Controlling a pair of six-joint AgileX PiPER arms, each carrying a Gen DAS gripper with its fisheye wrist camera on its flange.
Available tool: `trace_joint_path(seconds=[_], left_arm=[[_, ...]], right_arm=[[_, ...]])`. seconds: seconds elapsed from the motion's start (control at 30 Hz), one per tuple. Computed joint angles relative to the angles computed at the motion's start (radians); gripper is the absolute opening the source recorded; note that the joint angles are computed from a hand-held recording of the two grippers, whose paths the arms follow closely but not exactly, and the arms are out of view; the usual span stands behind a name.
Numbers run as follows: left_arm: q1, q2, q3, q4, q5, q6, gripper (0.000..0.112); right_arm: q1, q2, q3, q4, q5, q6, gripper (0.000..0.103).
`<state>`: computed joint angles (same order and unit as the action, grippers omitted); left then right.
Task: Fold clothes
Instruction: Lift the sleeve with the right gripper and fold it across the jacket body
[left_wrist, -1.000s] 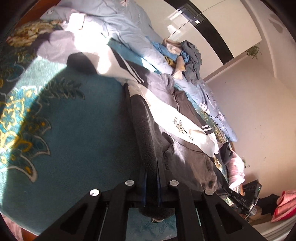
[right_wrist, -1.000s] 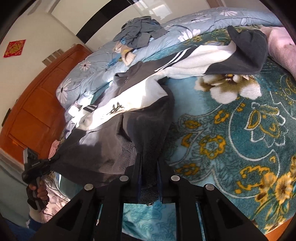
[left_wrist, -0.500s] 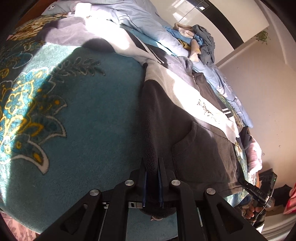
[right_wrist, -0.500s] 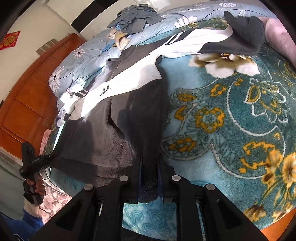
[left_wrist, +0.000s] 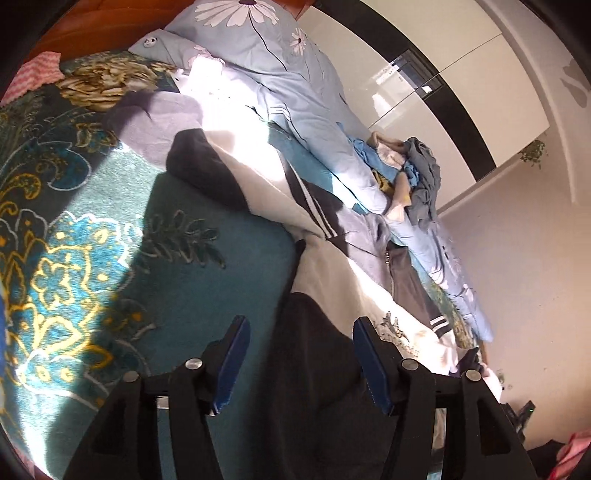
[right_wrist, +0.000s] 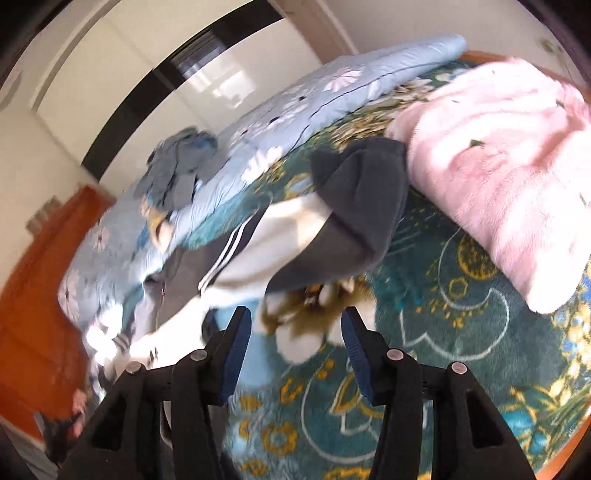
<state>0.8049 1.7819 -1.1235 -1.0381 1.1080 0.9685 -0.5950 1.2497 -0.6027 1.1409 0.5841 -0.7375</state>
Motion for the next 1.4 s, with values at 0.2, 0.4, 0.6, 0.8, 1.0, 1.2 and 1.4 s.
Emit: trace_joint_path(seconds=[0.2,0.4,0.6,0.8,1.0,1.2,1.4], left_arm=[[-0.115,0.011,0.004,0.014,-0.065,-0.032,0.062],[-0.178,0.018,-0.004,0.040,-0.111,-0.047,0.062],[-0.178,0.039,-0.019,0.026,-0.113,-0.029,0.062],[-0.153,0.069,-0.036,-0.005,-0.087,-0.002,0.062],[-0.107,0.107,-0.083,-0.041,-0.074,0.004,0.062],[-0.046,0.146,-0.136,-0.060,-0.046,-0.005,0.062],[0.005,0.190,-0.175,-0.060,-0.046,-0.033,0.062]], right_arm=[[-0.055,0.272,-0.137,0.209,-0.078,-0.025,0.052],[-0.039,0.382,-0.197,0.337,-0.131,-0.076,0.052],[-0.022,0.344,-0.247,0.236,-0.179,0.017,0.025],[0.089,0.311,-0.409,-0.333,-0.208,0.533,0.008],[0.371,0.307,-0.683,-0.785,-0.185,0.889,0.008],[0.677,0.514,-1.047,-0.974,-0.107,1.013,0.008],[0.921,0.834,-1.464,-1.158,0.044,1.143,0.008]])
